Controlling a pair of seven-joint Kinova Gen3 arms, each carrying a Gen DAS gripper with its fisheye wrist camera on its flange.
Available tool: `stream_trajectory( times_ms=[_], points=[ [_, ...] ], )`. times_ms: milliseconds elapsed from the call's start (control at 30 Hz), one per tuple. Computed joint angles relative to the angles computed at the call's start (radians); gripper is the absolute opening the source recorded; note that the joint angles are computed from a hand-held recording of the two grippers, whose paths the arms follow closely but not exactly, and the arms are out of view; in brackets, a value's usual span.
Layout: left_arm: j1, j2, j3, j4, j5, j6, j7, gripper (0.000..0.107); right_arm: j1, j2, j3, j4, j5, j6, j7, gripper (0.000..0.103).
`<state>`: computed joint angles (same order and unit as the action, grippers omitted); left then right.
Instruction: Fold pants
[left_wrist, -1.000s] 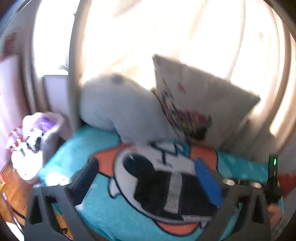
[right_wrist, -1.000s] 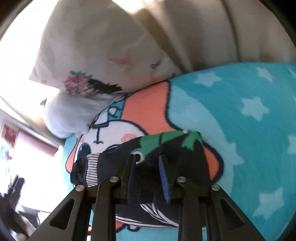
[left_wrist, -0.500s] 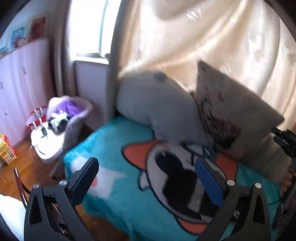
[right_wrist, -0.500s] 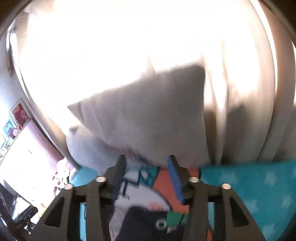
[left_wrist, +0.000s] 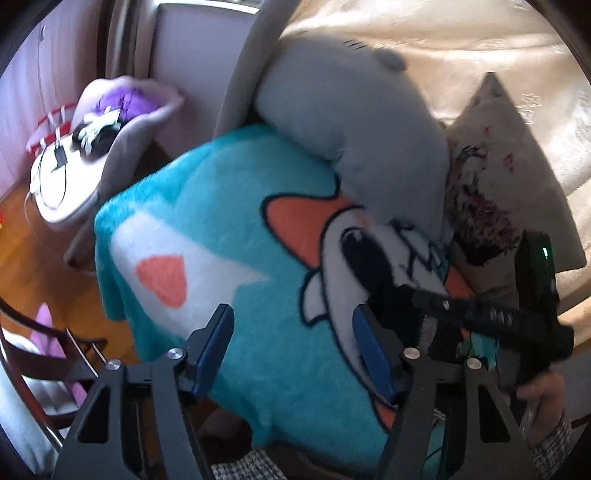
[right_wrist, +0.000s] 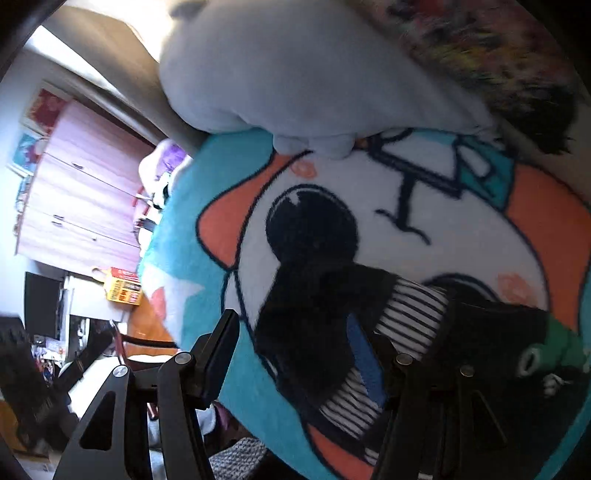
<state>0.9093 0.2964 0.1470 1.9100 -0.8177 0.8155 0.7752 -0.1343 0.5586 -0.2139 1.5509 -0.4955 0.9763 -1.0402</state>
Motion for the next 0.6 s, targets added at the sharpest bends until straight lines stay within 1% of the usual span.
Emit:
stream_trajectory(
  times_ms=[100, 133, 200, 267, 300, 367, 400, 433, 467, 500, 533, 567, 600],
  points=[
    [-0.006, -0.017, -0.009, 0.058, -0.015, -0.061, 0.046, 0.066, -0.138, 0.035, 0.088, -0.061, 0.080, 0.005, -0.122, 0.066],
    [-0.006, -0.020, -0.010, 0.070, -0.022, -0.070, 0.058, 0.066, -0.168, 0.044, 0.097, -0.075, 0.110, 0.010, -0.163, 0.066],
    [-0.010, -0.025, -0.014, 0.093, -0.040, -0.093, 0.083, 0.066, -0.255, 0.073, 0.143, -0.111, 0.182, 0.025, -0.244, 0.067],
    [-0.022, -0.031, -0.016, 0.118, -0.051, -0.123, 0.095, 0.066, -0.313, 0.089, 0.150, -0.133, 0.262, 0.030, -0.317, 0.072],
    [-0.031, -0.032, -0.017, 0.130, -0.057, -0.148, 0.100, 0.066, -0.355, 0.099, 0.172, -0.140, 0.303, 0.030, -0.351, 0.072],
    [-0.048, -0.027, -0.019, 0.141, -0.063, -0.194, 0.088, 0.066, -0.395, 0.115, 0.183, -0.150, 0.371, 0.027, -0.416, 0.071],
    [-0.054, -0.023, -0.020, 0.142, -0.062, -0.213, 0.073, 0.066, -0.393, 0.119, 0.165, -0.145, 0.411, 0.009, -0.448, 0.068],
    [-0.061, -0.017, -0.024, 0.142, -0.063, -0.236, 0.056, 0.066, -0.386, 0.114, 0.143, -0.133, 0.447, -0.010, -0.475, 0.052],
    [-0.049, -0.014, -0.046, 0.144, -0.060, -0.259, 0.042, 0.066, -0.386, 0.104, 0.139, -0.114, 0.467, -0.041, -0.486, 0.041],
    [-0.056, -0.006, -0.052, 0.145, -0.068, -0.299, 0.025, 0.066, -0.368, 0.096, 0.119, -0.103, 0.471, -0.055, -0.486, 0.035],
    [-0.061, -0.001, -0.058, 0.147, -0.075, -0.329, 0.011, 0.066, -0.331, 0.091, 0.087, -0.099, 0.459, -0.058, -0.477, 0.023],
    [-0.085, 0.009, -0.046, 0.147, -0.099, -0.370, 0.000, 0.066, -0.304, 0.083, 0.074, -0.094, 0.432, -0.061, -0.457, 0.018],
    [-0.111, 0.017, -0.026, 0.147, -0.126, -0.398, 0.004, 0.066, -0.289, 0.076, 0.066, -0.088, 0.421, -0.068, -0.447, 0.016]
  ],
)
